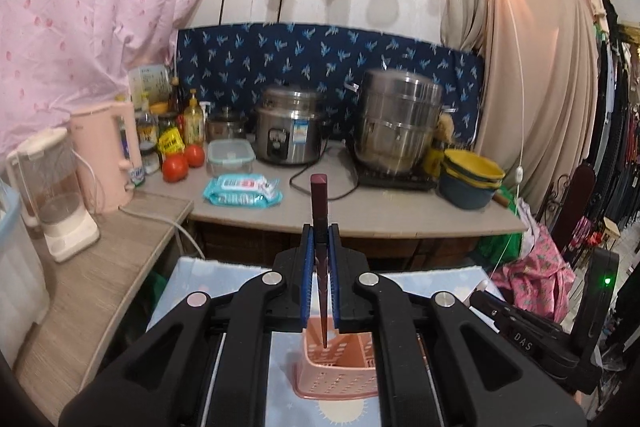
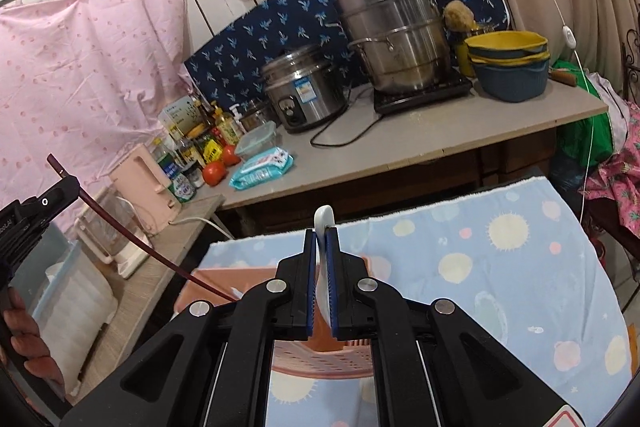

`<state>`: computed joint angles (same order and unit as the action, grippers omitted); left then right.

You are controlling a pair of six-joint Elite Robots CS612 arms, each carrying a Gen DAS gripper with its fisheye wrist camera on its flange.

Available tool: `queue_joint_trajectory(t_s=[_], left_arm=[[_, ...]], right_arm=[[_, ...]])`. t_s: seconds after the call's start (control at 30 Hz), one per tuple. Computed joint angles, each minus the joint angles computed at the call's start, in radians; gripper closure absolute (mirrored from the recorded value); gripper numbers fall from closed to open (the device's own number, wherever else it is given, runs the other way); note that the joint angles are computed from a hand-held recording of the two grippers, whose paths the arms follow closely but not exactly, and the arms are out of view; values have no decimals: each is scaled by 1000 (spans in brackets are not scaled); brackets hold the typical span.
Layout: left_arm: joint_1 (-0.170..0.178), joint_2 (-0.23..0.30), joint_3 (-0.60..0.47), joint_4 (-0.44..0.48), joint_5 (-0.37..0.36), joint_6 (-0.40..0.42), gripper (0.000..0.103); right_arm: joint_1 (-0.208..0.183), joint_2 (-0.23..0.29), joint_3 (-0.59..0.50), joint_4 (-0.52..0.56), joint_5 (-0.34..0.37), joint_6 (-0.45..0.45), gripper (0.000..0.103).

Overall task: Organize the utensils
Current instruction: 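Open the right gripper to drop the spoon while the left releases the chopstick into the basket, then move both grippers back down toward the remaining chopsticks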

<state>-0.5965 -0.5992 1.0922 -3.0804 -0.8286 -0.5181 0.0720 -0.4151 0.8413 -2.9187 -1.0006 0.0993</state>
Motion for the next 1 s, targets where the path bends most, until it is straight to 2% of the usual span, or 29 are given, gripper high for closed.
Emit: queue_joint_trajectory(t_s=[0.13,0.2,0.27,0.3,0.33,0.47,0.7,1.0], left_arm=[[6,3,4,31,-15,-33,96],[7,0,11,34,-18,-47,94],[4,-6,23,49,-1,-66,75],[2,-10,29,57,16,-78,58],[-3,-15,41,48,40,-81,54],[-19,-46,100,41,72,-92,50],[-68,-126,263,45,66,-157,50],[-149,-203,477,85,18,-331,50]], right_arm=[[3,8,-2,17,-21,-13,97],[2,5,11,-10,-32,-1,92],[1,-3,30,-37,-42,3,85],[0,-9,44,-53,-47,7,79],[-2,-18,62,-74,-50,11,76],[-12,-68,152,-125,-47,5,70],[-42,-202,410,-221,-39,-7,58],[-79,-348,736,-284,-78,-93,58]])
